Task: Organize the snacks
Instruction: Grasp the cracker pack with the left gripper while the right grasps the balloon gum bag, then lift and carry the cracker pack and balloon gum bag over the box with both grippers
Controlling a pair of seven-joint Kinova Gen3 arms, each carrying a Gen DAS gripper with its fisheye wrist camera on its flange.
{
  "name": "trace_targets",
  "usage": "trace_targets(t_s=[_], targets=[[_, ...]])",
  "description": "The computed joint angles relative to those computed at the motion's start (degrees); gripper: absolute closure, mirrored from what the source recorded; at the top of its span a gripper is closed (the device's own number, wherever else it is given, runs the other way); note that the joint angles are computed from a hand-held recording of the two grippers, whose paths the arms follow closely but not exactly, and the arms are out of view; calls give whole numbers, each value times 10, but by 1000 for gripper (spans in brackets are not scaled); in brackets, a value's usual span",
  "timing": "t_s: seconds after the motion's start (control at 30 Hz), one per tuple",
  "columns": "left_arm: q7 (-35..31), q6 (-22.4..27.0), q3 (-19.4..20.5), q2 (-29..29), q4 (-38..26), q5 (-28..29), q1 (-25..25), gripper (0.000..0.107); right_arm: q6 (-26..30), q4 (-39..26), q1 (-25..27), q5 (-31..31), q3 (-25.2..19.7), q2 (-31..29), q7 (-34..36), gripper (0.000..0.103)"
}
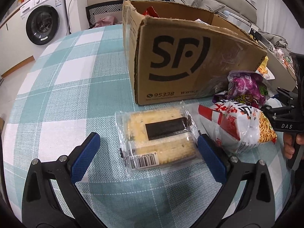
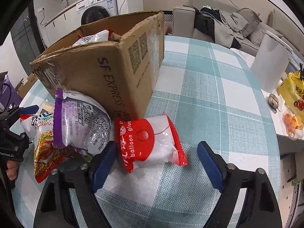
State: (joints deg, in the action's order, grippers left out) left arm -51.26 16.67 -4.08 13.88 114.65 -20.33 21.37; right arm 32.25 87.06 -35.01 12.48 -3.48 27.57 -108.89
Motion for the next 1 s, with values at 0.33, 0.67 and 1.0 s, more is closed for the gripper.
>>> trace_targets(t_s=[0.33, 0.67, 1.0], targets=[[1, -1, -1, -2, 3, -2, 0, 9, -28, 30, 0, 1, 1, -19, 2, 46], [36, -21, -12, -21, 27, -47, 18, 48, -50, 69, 1, 2, 3, -48, -21, 49], [42, -37, -13, -39, 45, -42, 20, 53, -63, 85, 1, 11, 2, -66, -46, 49]])
